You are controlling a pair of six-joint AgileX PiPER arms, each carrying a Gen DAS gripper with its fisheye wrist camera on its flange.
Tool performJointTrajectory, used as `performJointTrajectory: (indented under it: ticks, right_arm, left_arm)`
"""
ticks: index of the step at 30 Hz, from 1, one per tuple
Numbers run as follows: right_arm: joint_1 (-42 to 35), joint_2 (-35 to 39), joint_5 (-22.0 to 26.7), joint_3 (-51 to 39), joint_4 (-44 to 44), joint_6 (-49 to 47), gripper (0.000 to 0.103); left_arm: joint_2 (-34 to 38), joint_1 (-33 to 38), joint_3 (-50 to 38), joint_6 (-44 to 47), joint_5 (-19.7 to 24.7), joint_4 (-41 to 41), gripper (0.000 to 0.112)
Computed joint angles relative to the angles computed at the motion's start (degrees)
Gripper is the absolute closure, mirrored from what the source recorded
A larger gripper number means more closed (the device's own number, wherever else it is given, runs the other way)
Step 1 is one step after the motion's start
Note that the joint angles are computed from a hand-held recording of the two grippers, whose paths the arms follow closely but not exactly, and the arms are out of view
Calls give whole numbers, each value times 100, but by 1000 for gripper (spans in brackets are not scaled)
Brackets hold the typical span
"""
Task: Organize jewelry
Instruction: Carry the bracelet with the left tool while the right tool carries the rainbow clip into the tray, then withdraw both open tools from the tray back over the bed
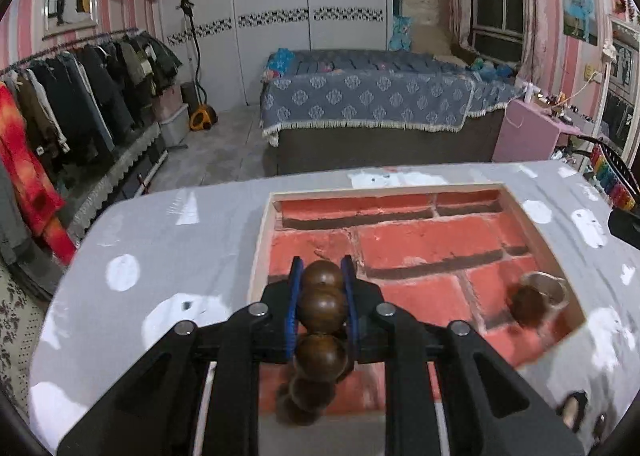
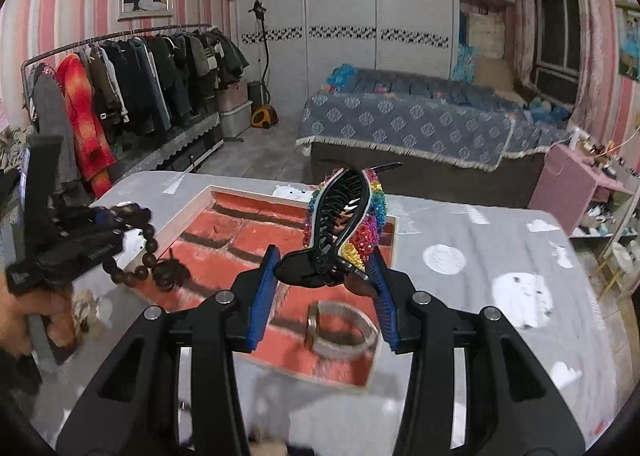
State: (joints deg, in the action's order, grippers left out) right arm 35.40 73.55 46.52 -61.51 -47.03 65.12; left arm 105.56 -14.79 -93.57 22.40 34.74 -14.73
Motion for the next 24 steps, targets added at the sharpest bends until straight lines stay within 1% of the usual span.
performJointTrajectory:
  ticks: [1,3,4,6,10,12,14,16,17,18,19,20,21,22,24]
  right_arm:
    - [-193,195,-133,-102,156,-197,59]
    - [-611,661,-371,-299,648,-663,59]
    - [-808,852,-521,-352,954,-908,59]
    - [-1048,1148,-669,-425,1381,-1252,59]
    - [-1203,1672,-766,-518,1732,-1468,59]
    - [-1246,1793,-829,-507,1858,-1531,59]
    - [-1247,1874,-840,-517,1795,-1454,59]
    - [-1278,1910,-885,-538,1833,-1440,58]
    - [-1295,1909,-876,-553,1866,-1468,58]
    - [-1331,1910,-868,-583,1936,-1557,55]
    - [-1375,1871,-918,-557,1986,-1640,51]
    - [-1386,1793,-951,-537,1997,-1697,49]
    - [-1396,1698,-951,-526,2011,-1746,46]
    - [-1403,1617,-946,-517,2034,-1785,46]
    - [-1375,1354,-816,-521,1962,-1775,46]
  left_arm:
    - [348,10,-397,-67,253,-50,94]
    - [728,5,-869,-221,491,-2,94]
    - [978,9,-1215,-274,729,-1,93]
    - [1276,-5,-1629,-408,966,78,93]
    - [1492,-67,-1944,-532,1075,242,93]
    - [1462,-63,-1866,-434,1032,183,93]
    - [1404,-68,-1735,-341,975,145,93]
    - [1436,-59,-1758,-339,1036,98,89]
    - [1488,-36,-1844,-352,1118,68,81]
    - [1452,-12,-1800,-369,1083,47,67]
    - [1408,22,-1753,-367,1033,-7,60]
    - [1384,46,-1747,-391,1029,-40,50]
    - [1364,82,-1773,-404,1079,-103,49]
    - [1343,120,-1822,-357,1170,-187,49]
    - [1191,146,-1747,-257,1173,-209,49]
